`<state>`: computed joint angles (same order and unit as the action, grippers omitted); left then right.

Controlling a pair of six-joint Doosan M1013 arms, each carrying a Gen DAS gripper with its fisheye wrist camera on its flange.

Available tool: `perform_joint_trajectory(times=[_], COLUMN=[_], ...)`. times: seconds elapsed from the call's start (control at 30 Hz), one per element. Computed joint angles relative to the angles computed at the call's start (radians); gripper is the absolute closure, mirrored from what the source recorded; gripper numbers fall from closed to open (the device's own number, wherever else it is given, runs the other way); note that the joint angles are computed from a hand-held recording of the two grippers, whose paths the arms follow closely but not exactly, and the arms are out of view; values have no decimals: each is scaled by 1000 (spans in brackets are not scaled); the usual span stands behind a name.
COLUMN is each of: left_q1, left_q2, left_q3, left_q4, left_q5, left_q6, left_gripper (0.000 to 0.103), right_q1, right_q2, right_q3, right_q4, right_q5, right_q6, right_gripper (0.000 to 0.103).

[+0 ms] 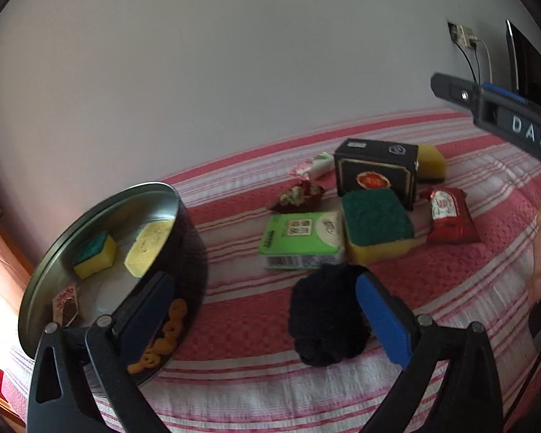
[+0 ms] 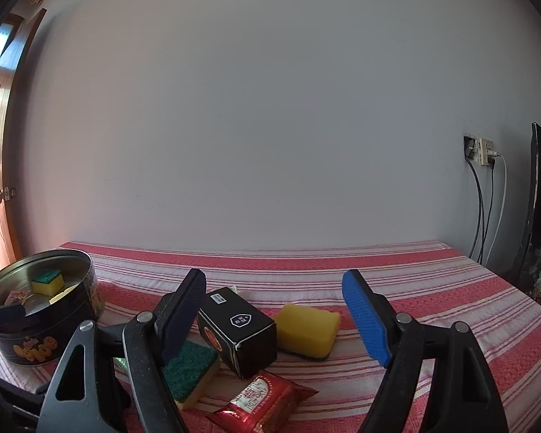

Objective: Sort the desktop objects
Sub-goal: 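Withdraw both grippers from the tin toward the remaining items, then grasp the black knit cloth with the left gripper while the right grasps the red packet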

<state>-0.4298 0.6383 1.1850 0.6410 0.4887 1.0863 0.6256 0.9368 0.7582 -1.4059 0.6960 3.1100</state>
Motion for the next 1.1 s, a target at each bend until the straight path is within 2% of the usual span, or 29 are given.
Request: perform_joint_trajectory(times=[0.17,0.27,0.37,0.5,0.57,0.63,0.7,0.8,0.83,0.97,1.1], left_q1=[-12,-10,4,31,49,48,46,44,42,45,68], left_q2=[30,51,71,84,91,92,88,77,73,76,65], left_q3=[-49,-92,-136,-162,-175,-175,-166,-145,-138,-142,-118], left_q4=[-105,-180,-320,-498,-628,-633,-641,-656,-656,-684,-849], left_q5=[66,133,194,228,241,241,229,196,185,185,153], left_q6=[157,220,313,383,444,441,454,478,483,503,553], left_gripper=[1,1,1,2,14,14,19,43,55,57,57], right_q1=[-11,-18,-23,-30,-32,-33,-34,-35,-36,-38,-44], right_q2=[-27,-35,-39,-40,-42,-43,-42,-39,-39,-38,-43], right_q3=[54,74,78,74,76,78,75,69,67,63,73], right_q4=[-29,-48,-30,23,32,37,47,64,69,101,114], right_q5=[-2,-11,-22,-33,-39,-44,-45,-44,-43,-36,-36], right_q6=[88,133,141,129,137,142,134,119,115,114,151], right_gripper=[23,23,23,23,23,23,23,23,23,23,23])
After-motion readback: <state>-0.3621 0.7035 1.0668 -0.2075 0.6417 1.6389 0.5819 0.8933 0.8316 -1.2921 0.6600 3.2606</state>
